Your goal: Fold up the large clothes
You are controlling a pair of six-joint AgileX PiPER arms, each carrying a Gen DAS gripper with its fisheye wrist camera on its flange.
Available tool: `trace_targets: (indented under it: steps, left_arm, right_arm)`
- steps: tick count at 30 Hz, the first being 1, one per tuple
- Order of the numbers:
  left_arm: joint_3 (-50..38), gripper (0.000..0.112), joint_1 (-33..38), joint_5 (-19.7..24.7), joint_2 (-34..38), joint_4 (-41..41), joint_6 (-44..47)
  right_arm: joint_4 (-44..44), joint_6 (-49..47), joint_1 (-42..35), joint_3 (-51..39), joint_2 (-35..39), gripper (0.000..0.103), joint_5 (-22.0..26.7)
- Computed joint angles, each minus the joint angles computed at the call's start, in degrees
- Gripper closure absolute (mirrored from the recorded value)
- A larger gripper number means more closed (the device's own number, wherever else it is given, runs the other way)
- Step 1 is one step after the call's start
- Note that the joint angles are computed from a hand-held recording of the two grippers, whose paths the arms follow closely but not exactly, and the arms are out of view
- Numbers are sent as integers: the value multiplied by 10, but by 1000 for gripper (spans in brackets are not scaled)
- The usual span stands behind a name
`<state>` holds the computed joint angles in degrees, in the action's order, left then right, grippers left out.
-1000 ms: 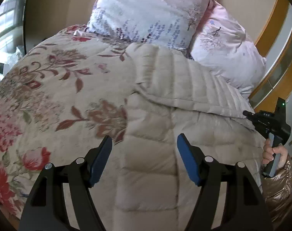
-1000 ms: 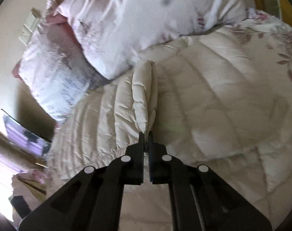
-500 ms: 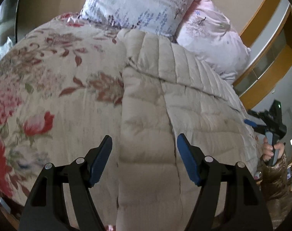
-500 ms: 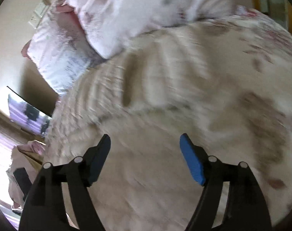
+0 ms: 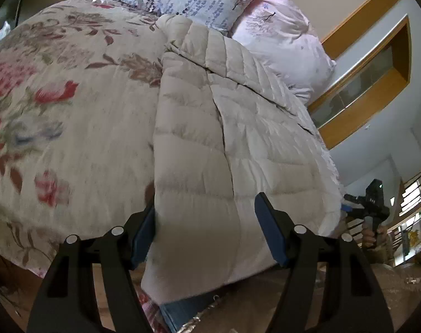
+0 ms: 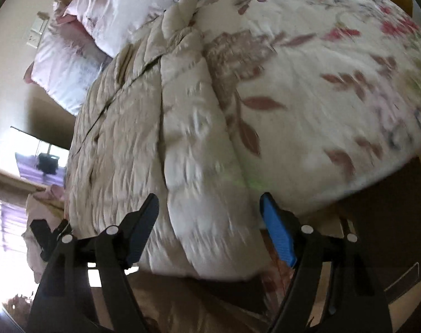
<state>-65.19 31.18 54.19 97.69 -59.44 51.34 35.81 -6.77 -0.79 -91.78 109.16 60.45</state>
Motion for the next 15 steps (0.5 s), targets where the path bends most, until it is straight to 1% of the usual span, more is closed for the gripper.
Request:
trace_targets:
  steps: [2, 4, 7, 8, 9, 10, 11, 13, 14, 15]
  left_arm:
    - [14, 43, 9, 9, -7, -10, 14]
    - [27, 43, 15, 15, -13, -18, 27]
    - [41, 43, 27, 33, -10, -36, 44]
    - [44, 43, 29, 37, -8, -37, 46]
    - [48, 43, 27, 34, -7, -28, 39]
    - [50, 43, 19, 22, -5, -8, 22]
    - [51, 43, 14, 18, 0, -1, 15]
    - [52, 43, 11, 23, 21, -25, 27]
    - [50, 43, 11, 26, 29, -35, 33]
    - [47, 43, 8, 30, 40, -50, 42]
  right_arm:
    - [2, -13, -8, 27, -14, 22, 9]
    - [24, -27, -8, 31, -3, 22, 18]
    - [136, -118, -30, 76, 18, 21, 13]
    - [160, -133, -31, 80, 29, 21, 12]
    - [178, -146, -33, 89, 35, 21, 11]
    - [199, -164, -34, 98, 43, 23, 11]
    - [214, -179, -34, 106, 47, 28, 13]
    - [242, -210, -34, 119, 49, 54, 17]
    - [259, -231, -34, 126, 47, 59, 22]
    - [264, -243, -36, 134, 40, 69, 24]
